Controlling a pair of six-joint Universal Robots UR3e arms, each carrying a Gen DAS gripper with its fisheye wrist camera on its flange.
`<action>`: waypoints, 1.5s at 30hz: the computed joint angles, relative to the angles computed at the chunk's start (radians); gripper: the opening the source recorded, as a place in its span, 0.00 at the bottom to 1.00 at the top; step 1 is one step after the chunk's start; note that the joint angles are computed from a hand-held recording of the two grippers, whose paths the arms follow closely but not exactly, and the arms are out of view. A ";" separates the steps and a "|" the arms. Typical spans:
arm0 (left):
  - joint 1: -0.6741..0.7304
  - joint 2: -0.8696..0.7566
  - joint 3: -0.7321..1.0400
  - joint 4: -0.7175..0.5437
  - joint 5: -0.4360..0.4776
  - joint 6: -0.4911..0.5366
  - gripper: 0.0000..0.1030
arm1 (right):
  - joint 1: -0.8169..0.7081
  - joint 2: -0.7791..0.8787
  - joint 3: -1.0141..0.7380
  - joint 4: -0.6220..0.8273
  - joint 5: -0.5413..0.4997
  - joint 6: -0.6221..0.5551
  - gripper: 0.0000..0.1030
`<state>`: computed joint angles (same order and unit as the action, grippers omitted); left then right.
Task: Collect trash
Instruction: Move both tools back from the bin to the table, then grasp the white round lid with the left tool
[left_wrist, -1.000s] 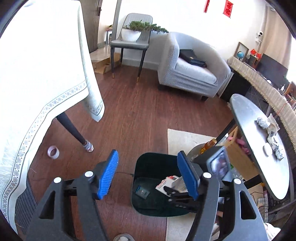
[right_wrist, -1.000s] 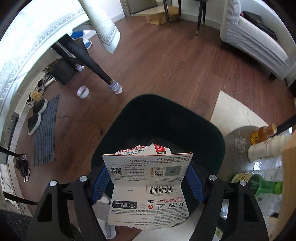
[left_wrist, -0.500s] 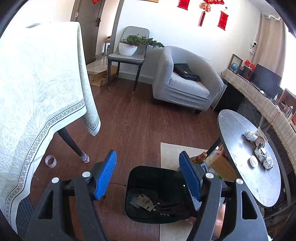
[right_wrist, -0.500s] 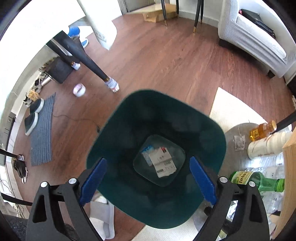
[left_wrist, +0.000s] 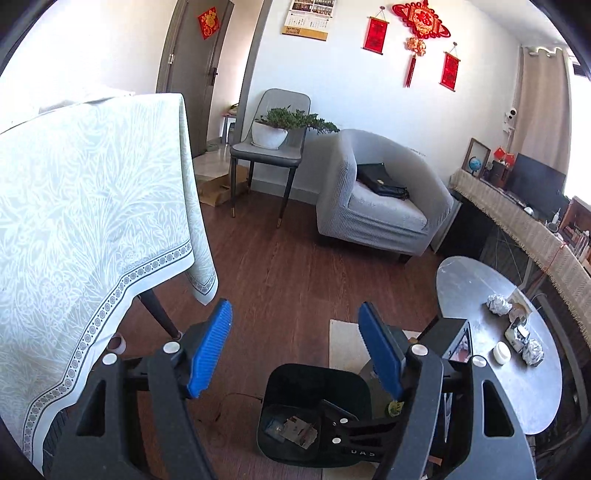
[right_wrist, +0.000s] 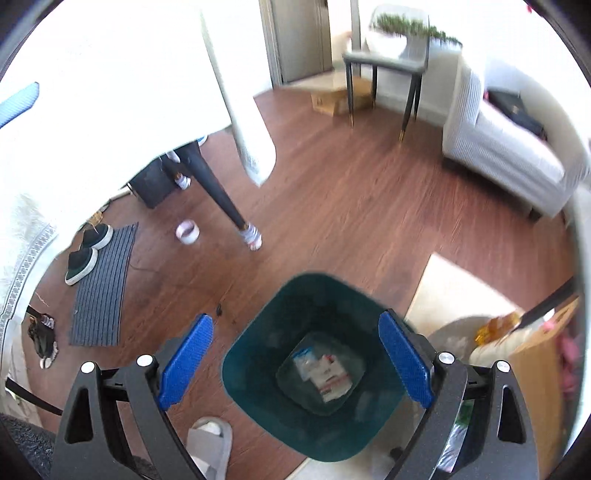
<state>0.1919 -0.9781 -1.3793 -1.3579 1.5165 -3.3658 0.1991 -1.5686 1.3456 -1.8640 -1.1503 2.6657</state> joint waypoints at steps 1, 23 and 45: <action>0.002 0.001 0.008 0.011 -0.003 -0.005 0.72 | -0.018 -0.014 -0.012 0.010 0.019 -0.006 0.90; -0.695 -0.488 0.261 0.249 0.493 -0.192 0.74 | -0.779 -0.233 -0.249 0.564 0.440 -0.465 0.82; -0.865 -1.023 0.796 0.097 0.330 -0.168 0.59 | -1.238 -0.064 -0.542 1.042 0.508 -0.898 0.74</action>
<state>-0.6731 -2.0007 -0.5837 -1.2604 1.8469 -3.5334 -1.0387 -1.6328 0.8041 -0.8224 -0.6424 1.7676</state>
